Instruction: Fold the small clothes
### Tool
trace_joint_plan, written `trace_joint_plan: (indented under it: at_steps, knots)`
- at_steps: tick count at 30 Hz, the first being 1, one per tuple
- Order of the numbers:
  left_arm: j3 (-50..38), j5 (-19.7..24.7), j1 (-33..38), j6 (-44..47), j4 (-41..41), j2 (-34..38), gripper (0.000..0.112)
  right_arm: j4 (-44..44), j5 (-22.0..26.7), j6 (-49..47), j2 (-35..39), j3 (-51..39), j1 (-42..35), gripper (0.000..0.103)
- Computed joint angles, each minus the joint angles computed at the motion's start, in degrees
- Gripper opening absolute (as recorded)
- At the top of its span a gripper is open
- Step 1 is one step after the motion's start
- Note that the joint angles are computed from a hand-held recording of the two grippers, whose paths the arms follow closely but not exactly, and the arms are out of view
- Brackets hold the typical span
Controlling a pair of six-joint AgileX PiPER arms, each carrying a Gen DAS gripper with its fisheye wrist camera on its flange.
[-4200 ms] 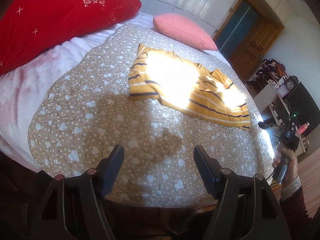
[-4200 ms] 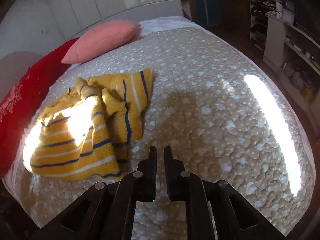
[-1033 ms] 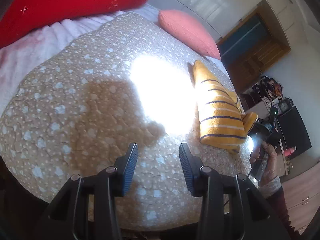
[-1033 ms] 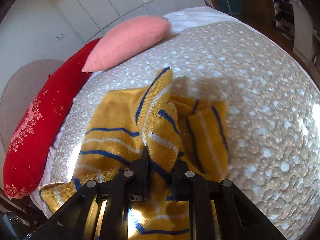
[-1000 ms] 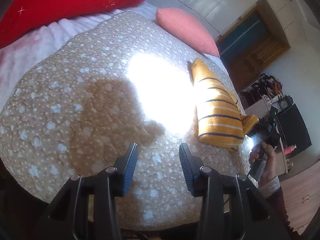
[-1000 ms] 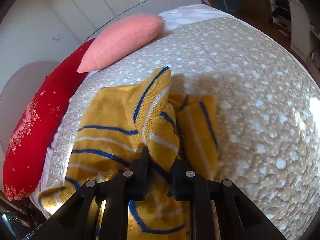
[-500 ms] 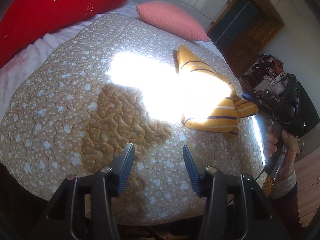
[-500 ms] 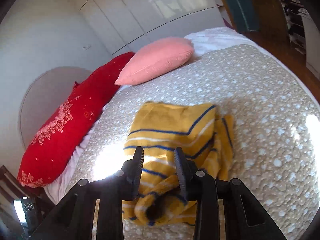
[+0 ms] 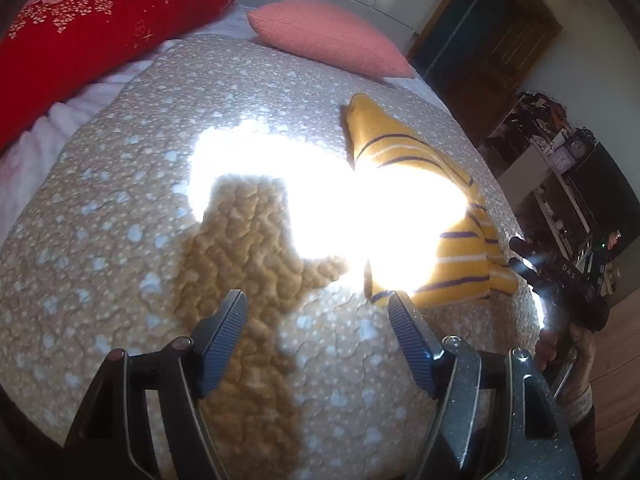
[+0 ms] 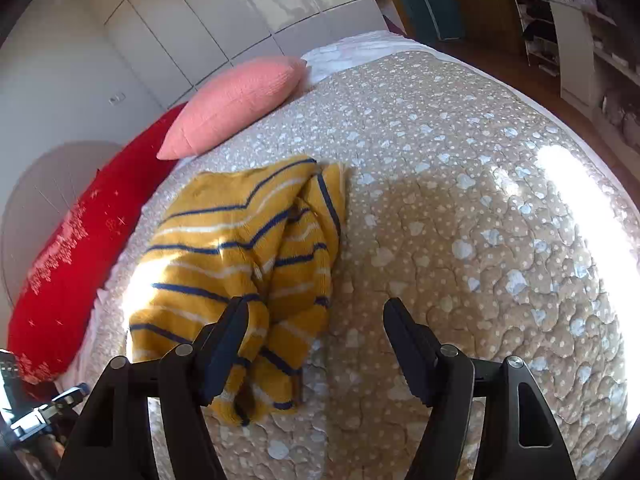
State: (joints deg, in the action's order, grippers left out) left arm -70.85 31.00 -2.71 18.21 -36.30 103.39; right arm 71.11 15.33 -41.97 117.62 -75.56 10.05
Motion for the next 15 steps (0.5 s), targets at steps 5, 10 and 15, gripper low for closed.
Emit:
trace_joint_plan:
  at_steps: [5, 10, 15]
  knots:
    - [-19.19, 6.31, -1.93, 3.48, -6.22, 14.81, 0.084, -3.49, 3.79, 6.42, 7.30, -9.21, -1.35, 0.077]
    - [-44.95, 19.91, -3.55, -0.59, -6.95, 33.43, 0.092, -2.81, 9.92, 10.75, 17.82, -23.15, -1.73, 0.078]
    - [-55.94, 27.02, -3.89, -3.74, -6.24, 38.70, 0.061, -3.46, 18.08, 15.82, 23.87, -35.53, -0.88, 0.045]
